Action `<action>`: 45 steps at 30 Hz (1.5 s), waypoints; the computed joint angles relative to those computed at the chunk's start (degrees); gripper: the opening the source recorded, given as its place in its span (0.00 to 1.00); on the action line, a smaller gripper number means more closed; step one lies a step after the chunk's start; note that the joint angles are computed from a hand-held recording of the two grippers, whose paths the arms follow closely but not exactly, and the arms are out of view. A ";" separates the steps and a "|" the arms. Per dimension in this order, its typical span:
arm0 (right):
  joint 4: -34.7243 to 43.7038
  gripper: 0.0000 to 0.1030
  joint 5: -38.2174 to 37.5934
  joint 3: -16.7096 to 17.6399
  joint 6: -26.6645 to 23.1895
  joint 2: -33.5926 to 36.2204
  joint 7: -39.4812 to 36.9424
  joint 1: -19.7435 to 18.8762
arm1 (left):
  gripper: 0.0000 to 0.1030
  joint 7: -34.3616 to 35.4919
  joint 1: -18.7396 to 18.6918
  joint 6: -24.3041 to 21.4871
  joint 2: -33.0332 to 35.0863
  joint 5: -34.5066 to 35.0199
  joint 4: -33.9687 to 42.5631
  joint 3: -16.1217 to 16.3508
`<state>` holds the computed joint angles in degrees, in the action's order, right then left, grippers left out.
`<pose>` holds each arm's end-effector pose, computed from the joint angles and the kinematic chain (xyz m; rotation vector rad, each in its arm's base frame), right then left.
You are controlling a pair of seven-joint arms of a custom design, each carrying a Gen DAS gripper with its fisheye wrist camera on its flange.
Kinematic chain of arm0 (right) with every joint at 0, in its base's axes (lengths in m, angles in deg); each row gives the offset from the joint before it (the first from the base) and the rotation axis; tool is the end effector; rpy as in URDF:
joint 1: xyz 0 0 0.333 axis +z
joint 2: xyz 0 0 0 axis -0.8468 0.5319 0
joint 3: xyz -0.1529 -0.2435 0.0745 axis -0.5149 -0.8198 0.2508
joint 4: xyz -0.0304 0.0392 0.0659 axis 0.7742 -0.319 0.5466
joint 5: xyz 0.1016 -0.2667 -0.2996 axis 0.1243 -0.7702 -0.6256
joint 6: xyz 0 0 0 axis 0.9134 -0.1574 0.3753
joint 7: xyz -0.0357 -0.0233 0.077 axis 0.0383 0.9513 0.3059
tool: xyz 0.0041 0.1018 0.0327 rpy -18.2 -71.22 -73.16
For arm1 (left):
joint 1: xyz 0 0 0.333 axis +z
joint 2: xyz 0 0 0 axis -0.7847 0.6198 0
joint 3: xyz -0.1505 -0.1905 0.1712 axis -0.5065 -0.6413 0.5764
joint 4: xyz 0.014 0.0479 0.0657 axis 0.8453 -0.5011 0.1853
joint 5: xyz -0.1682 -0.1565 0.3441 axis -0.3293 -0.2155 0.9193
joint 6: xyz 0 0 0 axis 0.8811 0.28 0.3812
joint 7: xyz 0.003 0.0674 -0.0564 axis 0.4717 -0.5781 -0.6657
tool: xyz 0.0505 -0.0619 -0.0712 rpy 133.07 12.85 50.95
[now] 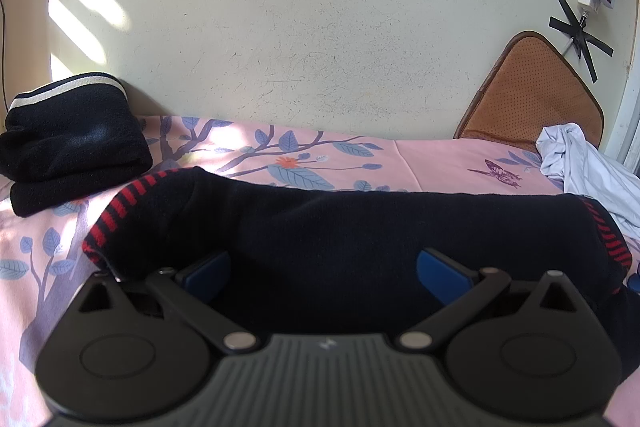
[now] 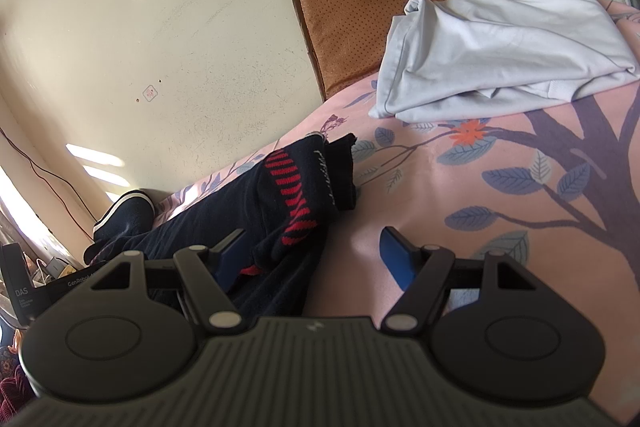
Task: Fold small clothes
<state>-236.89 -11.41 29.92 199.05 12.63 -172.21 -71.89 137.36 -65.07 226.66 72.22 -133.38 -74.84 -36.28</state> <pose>0.2836 0.2375 0.3376 -0.7427 1.9040 -0.6973 0.5694 -0.3018 0.3670 -1.1214 2.2613 -1.2723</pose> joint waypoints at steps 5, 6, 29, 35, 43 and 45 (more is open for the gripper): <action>0.01 0.72 -0.09 -0.03 -0.01 0.01 0.06 0.00 | 1.00 0.11 0.03 0.01 0.00 -0.08 -0.02 -0.03; 0.01 0.72 -0.11 -0.03 -0.01 0.01 0.07 0.00 | 1.00 0.11 0.02 0.01 0.00 -0.09 -0.02 -0.02; 0.01 0.72 -0.21 -0.14 0.00 0.06 0.07 0.03 | 1.00 -0.56 0.26 0.10 0.08 0.69 -0.01 -0.32; 0.01 0.72 -0.17 -0.11 0.07 0.03 0.02 -0.03 | 1.00 -0.70 0.34 0.12 0.10 0.87 -0.01 -0.41; 0.01 0.72 -0.13 -0.11 0.05 0.03 -0.01 -0.02 | 1.00 -0.82 0.46 0.15 0.12 1.04 -0.02 -0.54; 0.02 0.72 -0.13 -0.07 0.07 0.03 0.02 -0.06 | 1.00 -0.87 0.47 0.17 0.12 1.10 -0.02 -0.57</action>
<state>-236.86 -11.54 29.85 199.12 12.66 -172.19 -71.95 136.49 -64.60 226.83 72.34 -132.28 -74.86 -36.85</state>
